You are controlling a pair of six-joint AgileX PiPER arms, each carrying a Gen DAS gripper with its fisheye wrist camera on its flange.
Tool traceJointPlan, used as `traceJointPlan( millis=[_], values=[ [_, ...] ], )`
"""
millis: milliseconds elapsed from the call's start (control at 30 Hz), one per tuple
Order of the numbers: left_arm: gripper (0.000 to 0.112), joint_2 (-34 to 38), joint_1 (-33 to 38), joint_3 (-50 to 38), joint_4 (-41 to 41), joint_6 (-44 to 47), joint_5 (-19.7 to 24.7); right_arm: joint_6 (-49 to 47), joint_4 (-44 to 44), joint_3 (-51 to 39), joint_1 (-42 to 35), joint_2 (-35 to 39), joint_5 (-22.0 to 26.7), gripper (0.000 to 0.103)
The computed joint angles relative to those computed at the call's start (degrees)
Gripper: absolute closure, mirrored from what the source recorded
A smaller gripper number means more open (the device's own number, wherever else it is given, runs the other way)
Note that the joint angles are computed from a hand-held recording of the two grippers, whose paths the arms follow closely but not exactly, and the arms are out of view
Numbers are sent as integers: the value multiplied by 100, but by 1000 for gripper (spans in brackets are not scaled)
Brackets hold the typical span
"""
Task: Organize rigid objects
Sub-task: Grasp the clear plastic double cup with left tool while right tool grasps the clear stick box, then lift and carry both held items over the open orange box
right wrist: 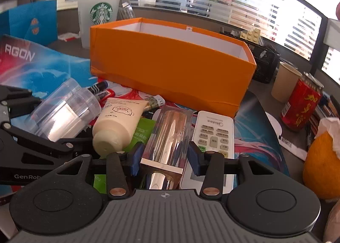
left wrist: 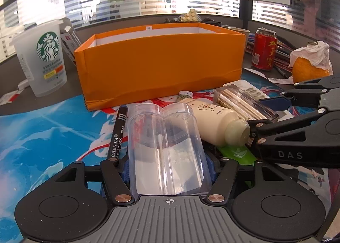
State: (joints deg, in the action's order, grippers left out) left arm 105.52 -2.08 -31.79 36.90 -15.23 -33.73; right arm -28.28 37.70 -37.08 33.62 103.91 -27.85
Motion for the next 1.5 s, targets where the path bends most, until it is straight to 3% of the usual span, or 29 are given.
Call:
traceJointPlan(
  millis=[167, 433, 600, 767, 1000, 1233, 1500],
  values=[
    [51, -43, 63, 16, 147, -75, 4, 36, 22, 11, -17, -40, 34, 63],
    [51, -486, 393, 301, 280, -33, -272, 1018, -841, 215, -244, -431, 243, 67],
    [51, -613, 649, 119, 1179, -959, -163, 1309, -1112, 232, -361, -653, 453, 68],
    [51, -662, 827, 1, 1717, -1547, -117, 1494, -1200, 349, -355, -754, 326, 69],
    [51, -940, 882, -256, 2059, -2044, -53, 497, -442, 249, -224, -1158, 284, 68],
    [51, -1094, 756, -1011, 2751, -3112, 274, 19, -370, -293, -422, -1348, 495, 69],
    [51, -887, 520, -2177, 3826, -4675, 746, 432, -1054, -1215, -941, -1136, 1057, 68]
  ],
)
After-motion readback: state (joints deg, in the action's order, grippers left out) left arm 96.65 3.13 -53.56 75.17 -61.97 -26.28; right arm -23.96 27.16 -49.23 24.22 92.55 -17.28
